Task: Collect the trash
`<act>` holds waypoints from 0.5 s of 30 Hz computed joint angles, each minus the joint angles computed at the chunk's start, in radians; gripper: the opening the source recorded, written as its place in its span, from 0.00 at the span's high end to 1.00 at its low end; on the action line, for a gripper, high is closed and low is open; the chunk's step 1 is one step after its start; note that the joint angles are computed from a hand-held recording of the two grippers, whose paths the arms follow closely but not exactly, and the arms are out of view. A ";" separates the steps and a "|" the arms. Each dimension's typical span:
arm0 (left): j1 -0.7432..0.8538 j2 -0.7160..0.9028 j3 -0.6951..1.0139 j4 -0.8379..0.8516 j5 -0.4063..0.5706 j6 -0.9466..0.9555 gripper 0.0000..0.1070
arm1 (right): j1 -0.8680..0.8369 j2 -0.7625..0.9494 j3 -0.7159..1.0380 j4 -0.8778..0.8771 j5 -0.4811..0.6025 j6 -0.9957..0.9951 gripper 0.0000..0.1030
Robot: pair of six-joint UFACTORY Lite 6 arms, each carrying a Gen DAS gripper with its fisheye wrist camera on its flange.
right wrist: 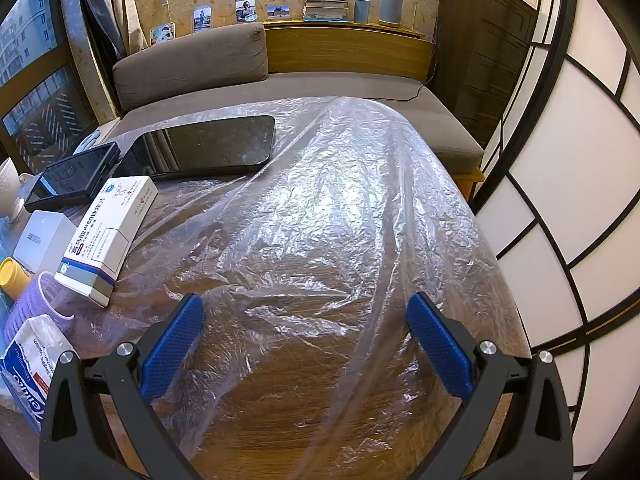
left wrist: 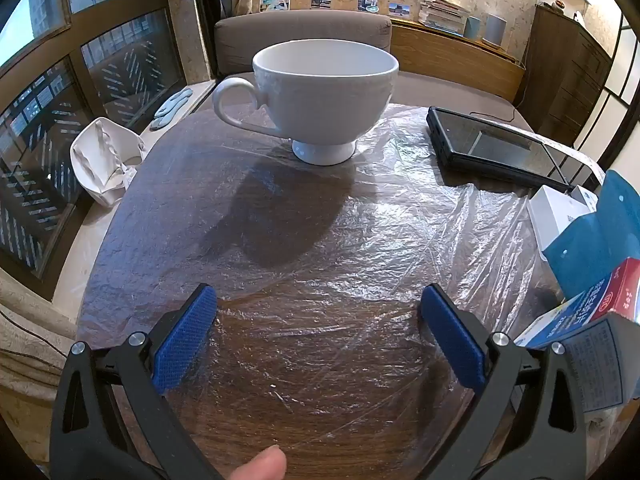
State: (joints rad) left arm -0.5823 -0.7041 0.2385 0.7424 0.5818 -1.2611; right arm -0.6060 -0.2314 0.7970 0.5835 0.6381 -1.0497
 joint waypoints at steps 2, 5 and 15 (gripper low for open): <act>0.000 0.001 0.001 0.000 0.000 0.000 0.05 | 0.001 0.002 0.002 -0.003 0.000 0.003 0.04; 0.001 0.000 0.000 0.001 -0.002 -0.001 0.05 | 0.004 0.007 0.005 -0.003 -0.003 0.006 0.04; -0.001 0.000 0.000 0.001 -0.001 -0.002 0.05 | 0.001 0.004 0.000 0.005 -0.005 -0.004 0.04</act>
